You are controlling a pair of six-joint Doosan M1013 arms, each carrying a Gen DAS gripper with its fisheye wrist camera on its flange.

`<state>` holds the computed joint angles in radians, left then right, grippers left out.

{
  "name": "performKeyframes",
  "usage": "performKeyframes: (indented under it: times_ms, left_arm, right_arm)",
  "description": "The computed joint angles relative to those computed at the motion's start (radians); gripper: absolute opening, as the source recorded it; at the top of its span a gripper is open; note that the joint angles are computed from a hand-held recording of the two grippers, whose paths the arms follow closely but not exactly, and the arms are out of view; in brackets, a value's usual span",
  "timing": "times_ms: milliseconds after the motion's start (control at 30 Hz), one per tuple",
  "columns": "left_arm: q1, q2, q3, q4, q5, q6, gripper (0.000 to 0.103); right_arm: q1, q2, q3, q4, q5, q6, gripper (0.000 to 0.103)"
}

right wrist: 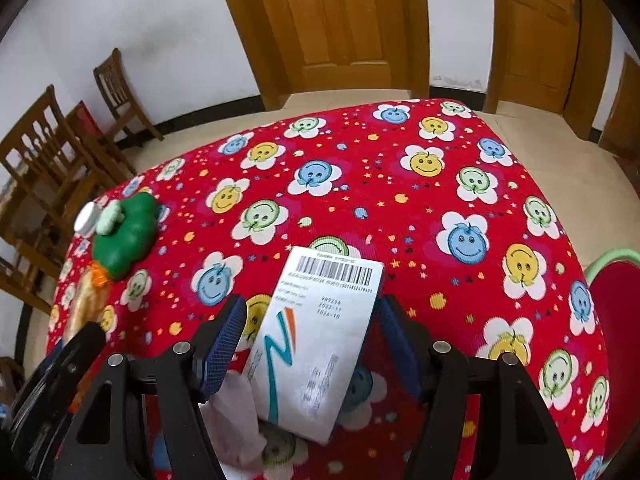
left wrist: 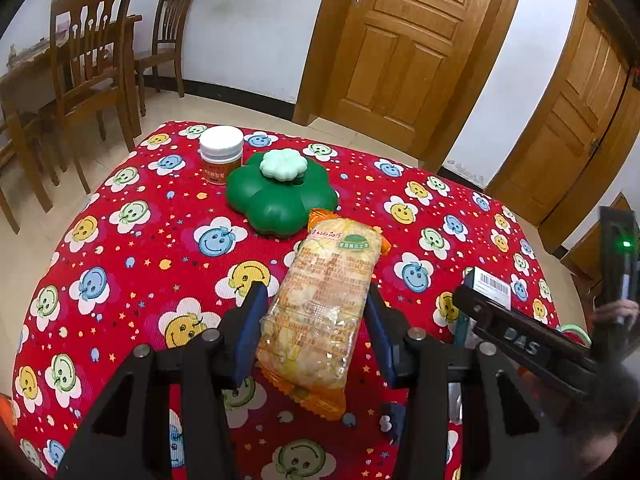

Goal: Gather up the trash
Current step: 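Carry the medicine box and biscuit packet in both grippers toward the bucket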

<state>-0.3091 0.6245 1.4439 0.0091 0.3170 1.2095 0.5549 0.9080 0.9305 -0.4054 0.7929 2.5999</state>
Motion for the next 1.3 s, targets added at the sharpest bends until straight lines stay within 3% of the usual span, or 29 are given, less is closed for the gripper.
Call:
performKeyframes:
  times_ms: [100,200,300,733,1033,1300]
  left_arm:
    - [0.001,-0.002,0.003,-0.035,-0.003,0.032,0.049]
    - [0.002,-0.007,0.007,-0.107,-0.002,0.105,0.049]
    - [0.001,-0.015,0.014,-0.157,-0.003,0.16,0.049]
    - [-0.016,-0.075,0.068,-0.357,-0.017,0.375,0.049]
    - [-0.036,-0.12,0.111,-0.499,-0.005,0.532,0.049]
    - [-0.063,-0.151,0.139,-0.607,0.016,0.658,0.049]
  right_arm:
    - [0.001,0.01,-0.013,-0.022,0.009,-0.008,0.069]
    - [0.0,0.008,-0.007,-0.034,0.004,-0.024,0.062]
    - [-0.007,-0.016,0.035,-0.02,-0.046,-0.014,0.059]
    - [0.01,-0.201,0.331,-0.458,-0.27,0.478,0.058]
    - [0.028,-0.296,0.464,-0.646,-0.29,0.703,0.058]
    - [0.042,-0.374,0.581,-0.785,-0.239,0.891,0.058]
